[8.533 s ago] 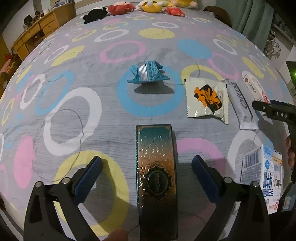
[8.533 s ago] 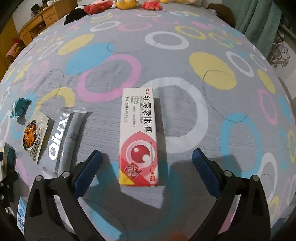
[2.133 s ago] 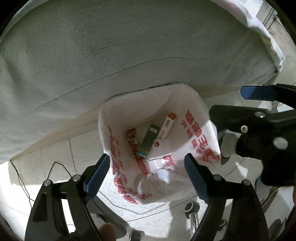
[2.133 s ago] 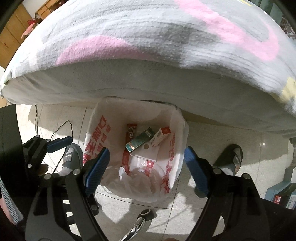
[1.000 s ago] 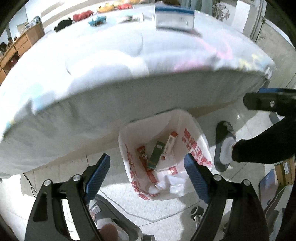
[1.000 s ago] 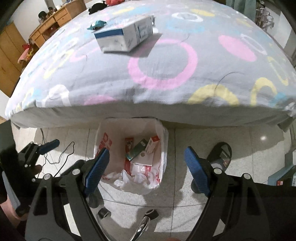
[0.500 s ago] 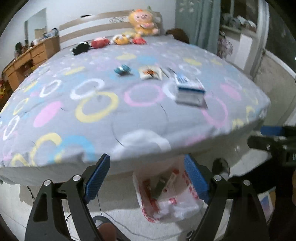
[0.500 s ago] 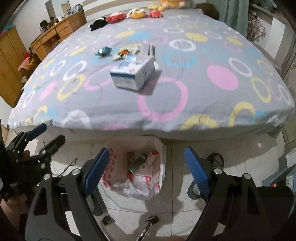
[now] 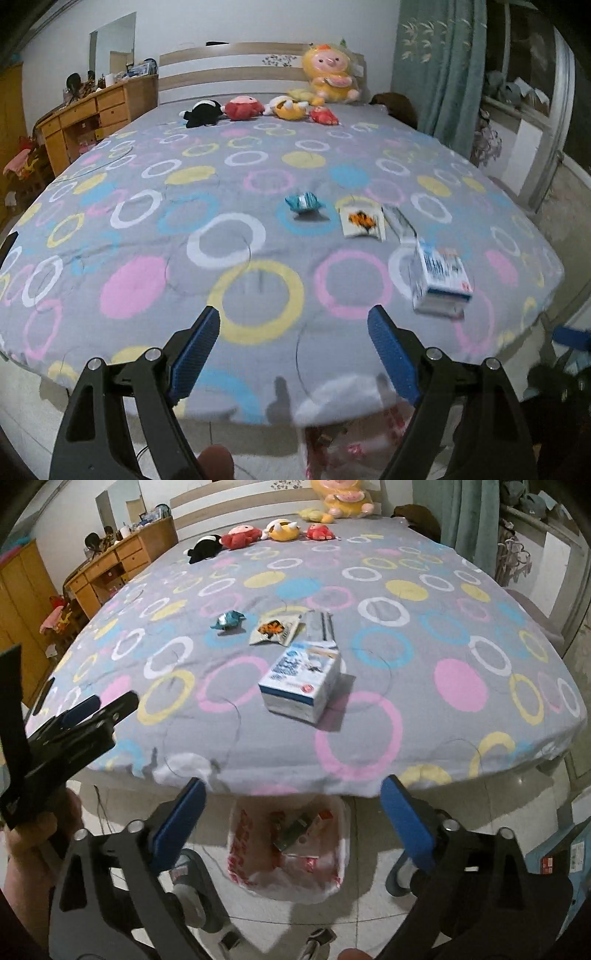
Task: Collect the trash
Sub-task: 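Raise both tools back over the bed toward the remaining items, then grasp the blue snack wrapper with the left tool while the right tool grasps the milk carton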
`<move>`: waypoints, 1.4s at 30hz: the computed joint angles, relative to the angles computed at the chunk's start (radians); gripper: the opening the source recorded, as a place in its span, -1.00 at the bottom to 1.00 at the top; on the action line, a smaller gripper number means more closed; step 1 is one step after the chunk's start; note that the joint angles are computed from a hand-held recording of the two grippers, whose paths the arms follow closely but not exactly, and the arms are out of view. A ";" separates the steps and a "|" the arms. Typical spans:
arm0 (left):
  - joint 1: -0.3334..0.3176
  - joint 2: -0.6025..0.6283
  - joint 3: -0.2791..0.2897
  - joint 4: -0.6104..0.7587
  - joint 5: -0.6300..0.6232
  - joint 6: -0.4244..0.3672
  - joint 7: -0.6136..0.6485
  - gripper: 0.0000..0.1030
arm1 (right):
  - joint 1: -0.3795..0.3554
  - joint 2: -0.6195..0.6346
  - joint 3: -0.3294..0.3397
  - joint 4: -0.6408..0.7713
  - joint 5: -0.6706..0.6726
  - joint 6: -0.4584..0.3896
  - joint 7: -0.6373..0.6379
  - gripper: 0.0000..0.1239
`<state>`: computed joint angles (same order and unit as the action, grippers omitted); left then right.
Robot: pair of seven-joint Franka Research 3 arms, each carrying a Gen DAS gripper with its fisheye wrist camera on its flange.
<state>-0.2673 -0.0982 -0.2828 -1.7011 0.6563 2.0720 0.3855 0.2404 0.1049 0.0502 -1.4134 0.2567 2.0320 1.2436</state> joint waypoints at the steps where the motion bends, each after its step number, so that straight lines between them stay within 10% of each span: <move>1: 0.003 0.012 0.004 0.016 0.002 -0.002 0.008 0.56 | 0.006 0.008 0.001 0.010 -0.016 0.010 0.015 0.55; 23: 0.031 0.263 0.106 0.312 -0.064 0.012 0.144 0.56 | 0.097 0.209 -0.006 0.235 -0.194 0.056 0.229 0.55; 42: -0.005 0.568 0.190 0.693 -0.142 -0.126 0.241 0.56 | 0.146 0.504 -0.044 0.614 -0.259 -0.097 0.310 0.55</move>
